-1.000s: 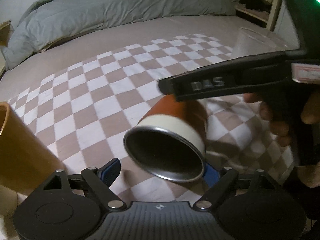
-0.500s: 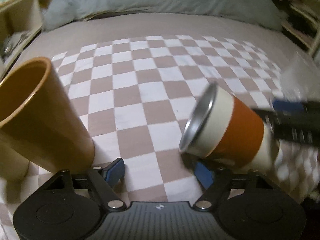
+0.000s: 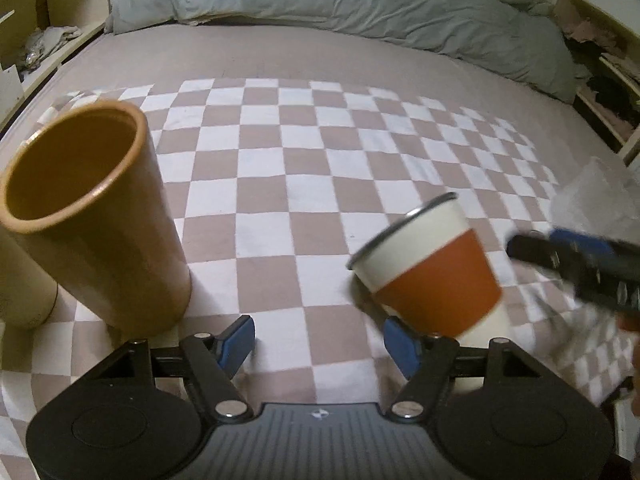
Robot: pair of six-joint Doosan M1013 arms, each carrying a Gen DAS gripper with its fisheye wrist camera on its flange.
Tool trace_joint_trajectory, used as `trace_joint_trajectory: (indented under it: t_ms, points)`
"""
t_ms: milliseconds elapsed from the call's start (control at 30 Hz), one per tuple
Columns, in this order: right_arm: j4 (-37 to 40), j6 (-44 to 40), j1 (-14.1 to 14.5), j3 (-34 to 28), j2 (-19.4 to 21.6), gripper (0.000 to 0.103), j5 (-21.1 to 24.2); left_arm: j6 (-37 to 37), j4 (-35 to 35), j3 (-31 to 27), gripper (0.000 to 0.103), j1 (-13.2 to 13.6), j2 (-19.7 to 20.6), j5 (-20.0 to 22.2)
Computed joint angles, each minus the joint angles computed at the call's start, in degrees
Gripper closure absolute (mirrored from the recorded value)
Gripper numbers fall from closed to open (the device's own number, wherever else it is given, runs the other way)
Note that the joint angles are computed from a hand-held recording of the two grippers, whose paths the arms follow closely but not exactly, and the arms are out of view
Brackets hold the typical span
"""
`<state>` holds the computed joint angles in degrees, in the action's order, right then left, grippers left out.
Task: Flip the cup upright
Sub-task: 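Grasp the cup near its rim with the right tool while the left tool holds it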
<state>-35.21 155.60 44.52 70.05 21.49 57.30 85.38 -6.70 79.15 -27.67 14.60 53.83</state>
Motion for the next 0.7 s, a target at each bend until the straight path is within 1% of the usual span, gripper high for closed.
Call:
trace_joint_trajectory:
  t_ms: [100,133,200,233,267,300,333,367,433,533,600,633,700]
  points:
    - [-3.01,5.31,0.06,0.94,-0.80,0.031,-3.92,1.49,-2.12,0.31,0.029,-0.14,-0.92,0.32]
    - [-3.32,6.62,-0.04,1.23,-1.02,0.030,-5.29,1.52,-2.38,0.39,0.024,-0.36,-1.07,0.29]
    - [-2.97,8.40,-0.41,1.61,-1.31,0.022,-8.27,1.33,-4.66,0.81,0.017,-0.38,-1.50,-0.21]
    - [-1.90,8.18,-0.72,1.53,-1.30,0.020,-9.69,1.30,-6.06,0.83,0.017,-0.42,-1.44,-0.32]
    - [0.15,6.57,-1.11,1.22,-1.16,0.016,-10.98,1.67,-8.47,0.94,0.017,-0.23,-1.37,-0.35]
    - [3.00,3.65,-1.61,0.80,-0.93,0.012,-12.02,1.69,-10.47,0.94,0.017,-0.09,-1.17,-0.09]
    - [5.78,0.39,-2.04,-0.49,-0.16,0.010,-12.25,1.32,-11.44,1.00,0.017,-0.14,-0.98,0.07]
    - [7.82,-2.23,-2.34,-1.32,0.33,0.010,-12.08,0.75,-12.21,1.04,0.017,-0.19,-0.79,0.11]
    - [11.93,-7.52,-2.87,-3.61,1.71,0.010,-10.01,-0.29,-11.95,1.14,0.017,-0.59,-0.53,-0.10]
    - [19.76,-14.44,-4.16,-6.40,3.38,0.010,-7.87,0.77,-13.31,1.61,0.017,-0.77,-0.44,-1.26]
    - [22.22,-15.77,-4.57,-7.54,4.16,0.010,-6.79,0.94,-13.95,1.94,0.017,-0.79,-0.47,-2.27]
    - [23.71,-17.21,-4.89,-8.52,4.74,0.011,-5.46,1.51,-14.49,1.87,0.017,-0.69,-0.33,-2.21]
    - [27.53,-20.34,-5.69,-9.50,5.44,0.018,-4.21,3.03,-16.17,2.03,0.018,-0.41,-0.21,-2.33]
